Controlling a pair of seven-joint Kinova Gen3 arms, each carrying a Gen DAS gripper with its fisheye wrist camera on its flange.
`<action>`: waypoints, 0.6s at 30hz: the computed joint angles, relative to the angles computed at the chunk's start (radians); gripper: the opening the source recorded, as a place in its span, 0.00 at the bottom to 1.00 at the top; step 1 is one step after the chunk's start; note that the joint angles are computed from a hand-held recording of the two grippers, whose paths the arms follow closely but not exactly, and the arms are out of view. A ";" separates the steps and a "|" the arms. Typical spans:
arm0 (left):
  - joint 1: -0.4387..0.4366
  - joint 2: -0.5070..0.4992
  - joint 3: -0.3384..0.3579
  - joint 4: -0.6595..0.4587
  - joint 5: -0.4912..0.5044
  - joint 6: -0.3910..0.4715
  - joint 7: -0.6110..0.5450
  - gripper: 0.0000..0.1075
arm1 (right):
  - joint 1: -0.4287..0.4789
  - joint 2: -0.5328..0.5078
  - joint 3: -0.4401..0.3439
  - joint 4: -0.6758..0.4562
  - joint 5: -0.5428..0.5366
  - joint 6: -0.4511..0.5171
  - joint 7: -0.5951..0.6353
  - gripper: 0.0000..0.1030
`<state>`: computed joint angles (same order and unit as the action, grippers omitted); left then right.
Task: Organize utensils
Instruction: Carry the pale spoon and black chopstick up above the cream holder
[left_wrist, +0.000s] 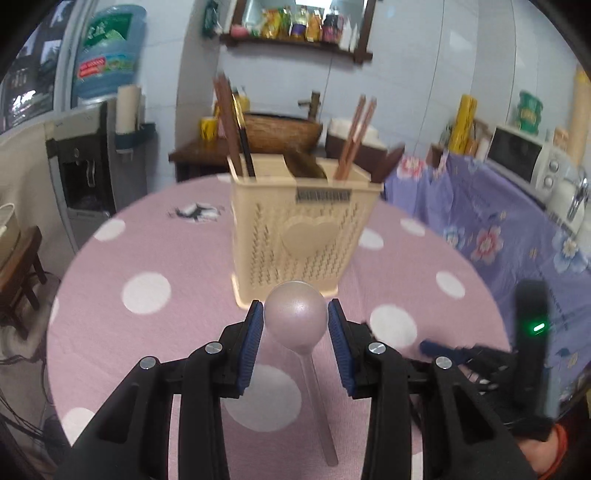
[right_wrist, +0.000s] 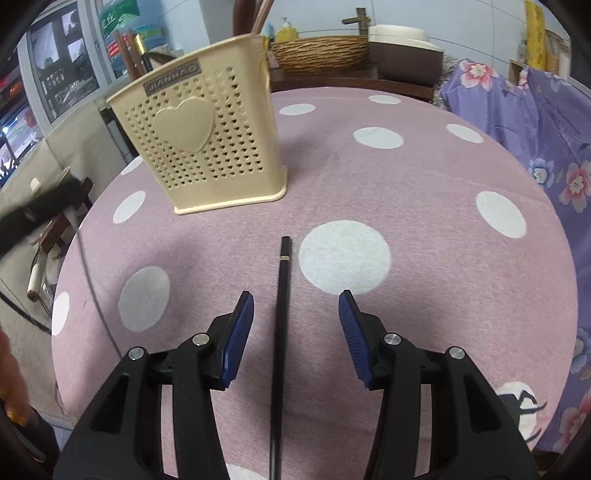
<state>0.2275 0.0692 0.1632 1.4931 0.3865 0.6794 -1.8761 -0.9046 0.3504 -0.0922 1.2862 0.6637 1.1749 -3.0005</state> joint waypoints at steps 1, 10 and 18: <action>-0.005 -0.011 -0.003 0.008 0.009 -0.012 -0.009 0.34 | 0.009 0.011 -0.004 -0.014 -0.012 0.001 0.023 0.47; -0.001 -0.012 -0.004 0.026 0.003 -0.039 0.005 0.34 | 0.043 0.100 0.033 -0.152 -0.111 0.055 0.176 0.25; -0.009 -0.012 -0.007 0.031 0.024 -0.040 -0.016 0.34 | 0.014 0.163 0.071 -0.255 -0.114 0.148 0.256 0.09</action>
<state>0.2181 0.0570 0.1566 1.5244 0.4110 0.6391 -1.8925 -0.8903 0.5135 -0.0209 1.0314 0.5497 1.3226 -2.7449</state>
